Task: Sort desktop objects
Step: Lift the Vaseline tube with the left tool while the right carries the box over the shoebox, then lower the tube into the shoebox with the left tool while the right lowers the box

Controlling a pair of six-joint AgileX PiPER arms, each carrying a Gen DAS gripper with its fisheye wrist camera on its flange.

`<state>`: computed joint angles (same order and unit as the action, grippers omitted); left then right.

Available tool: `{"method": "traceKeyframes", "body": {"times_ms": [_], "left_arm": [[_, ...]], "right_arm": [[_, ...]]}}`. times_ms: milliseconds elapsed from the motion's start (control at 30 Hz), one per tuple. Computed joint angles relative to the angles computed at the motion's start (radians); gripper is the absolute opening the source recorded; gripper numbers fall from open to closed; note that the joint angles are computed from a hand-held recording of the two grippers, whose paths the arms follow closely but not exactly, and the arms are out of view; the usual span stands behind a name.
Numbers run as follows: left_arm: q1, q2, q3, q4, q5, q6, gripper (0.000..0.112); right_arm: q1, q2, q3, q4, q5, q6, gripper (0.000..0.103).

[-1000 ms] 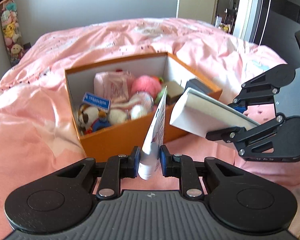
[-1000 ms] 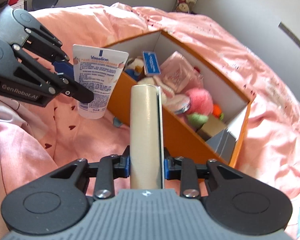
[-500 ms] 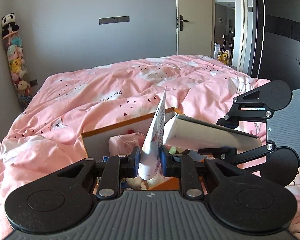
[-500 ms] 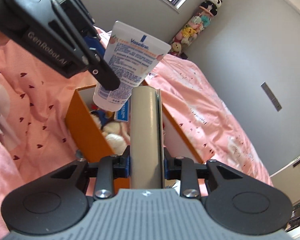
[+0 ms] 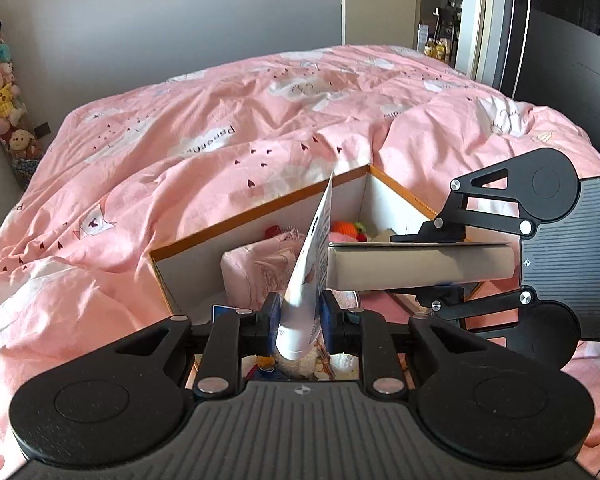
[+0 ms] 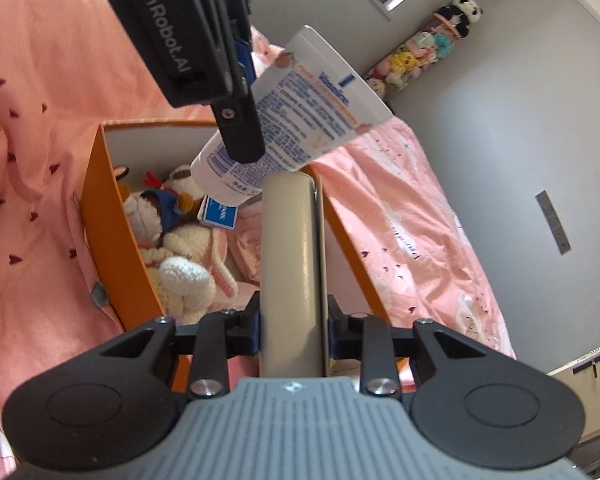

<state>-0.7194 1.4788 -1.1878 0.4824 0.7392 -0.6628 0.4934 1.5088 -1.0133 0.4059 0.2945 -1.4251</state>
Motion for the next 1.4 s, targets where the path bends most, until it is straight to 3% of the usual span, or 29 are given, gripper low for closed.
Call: {"method": "traceKeyframes", "body": {"times_ms": [367,700,1000,1167,1267,1400], "left_arm": [[0.144,0.120,-0.047,-0.238,0.001,0.192,0.024],[0.171,0.177,-0.083,-0.248,-0.040,0.182,0.025],[0.187,0.212,-0.083,-0.229,-0.093,0.126,0.025],[0.186,0.197,-0.064,-0.270,-0.128,0.167,0.025],[0.182,0.196,-0.049,-0.232,-0.160,0.106,0.025],[0.195,0.193,-0.033,-0.361,-0.202,0.234,0.025]], "right_arm": [[-0.001,0.214,-0.198,-0.105,0.118,0.233,0.032],[-0.030,0.297,-0.310,-0.087,0.275,0.384,0.032],[-0.033,0.280,-0.299,-0.068,0.275,0.410,0.035],[-0.054,0.273,-0.324,-0.011,0.330,0.382,0.035],[-0.049,0.263,-0.313,-0.039,0.315,0.424,0.035],[-0.061,0.255,-0.308,-0.033,0.321,0.449,0.035]]}}
